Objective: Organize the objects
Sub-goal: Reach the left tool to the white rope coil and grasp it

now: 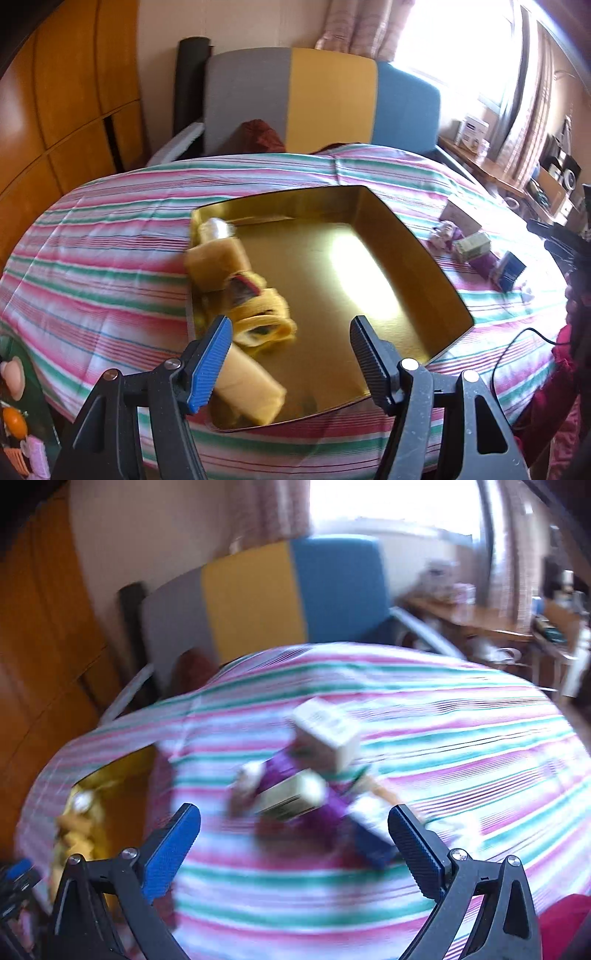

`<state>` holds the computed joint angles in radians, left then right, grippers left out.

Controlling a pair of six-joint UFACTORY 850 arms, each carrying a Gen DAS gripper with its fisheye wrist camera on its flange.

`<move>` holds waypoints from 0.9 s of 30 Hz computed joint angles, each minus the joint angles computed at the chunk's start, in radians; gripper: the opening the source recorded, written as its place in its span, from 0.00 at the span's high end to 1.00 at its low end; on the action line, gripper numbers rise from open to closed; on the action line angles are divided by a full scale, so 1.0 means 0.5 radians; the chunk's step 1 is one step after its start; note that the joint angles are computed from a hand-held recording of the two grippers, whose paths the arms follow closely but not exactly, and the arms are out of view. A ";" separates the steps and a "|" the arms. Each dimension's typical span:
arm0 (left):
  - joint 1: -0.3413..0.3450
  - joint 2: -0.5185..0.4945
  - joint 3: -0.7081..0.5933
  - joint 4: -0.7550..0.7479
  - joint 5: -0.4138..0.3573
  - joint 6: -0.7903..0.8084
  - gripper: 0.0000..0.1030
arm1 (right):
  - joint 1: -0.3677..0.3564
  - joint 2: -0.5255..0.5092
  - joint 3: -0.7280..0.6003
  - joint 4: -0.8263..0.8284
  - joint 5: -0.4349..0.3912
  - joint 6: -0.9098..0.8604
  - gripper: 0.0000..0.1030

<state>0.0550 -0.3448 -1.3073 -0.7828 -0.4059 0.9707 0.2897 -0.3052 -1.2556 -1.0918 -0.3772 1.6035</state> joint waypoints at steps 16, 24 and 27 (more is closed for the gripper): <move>-0.382 -0.306 -0.509 0.240 -0.337 -0.139 0.50 | -0.315 0.138 0.302 -0.416 0.344 1.142 0.00; -0.604 -0.679 -0.969 0.509 -0.469 -0.291 0.60 | -0.331 0.143 0.323 -0.511 0.462 1.236 0.00; -0.674 -0.876 -1.218 0.723 -0.563 -0.479 0.62 | -0.340 0.135 0.321 -0.518 0.509 1.242 0.00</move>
<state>-0.2821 -0.7829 -1.9164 -0.4211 -0.6875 0.7310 0.1197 -0.2375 -1.0951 -1.3508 -0.1229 2.2243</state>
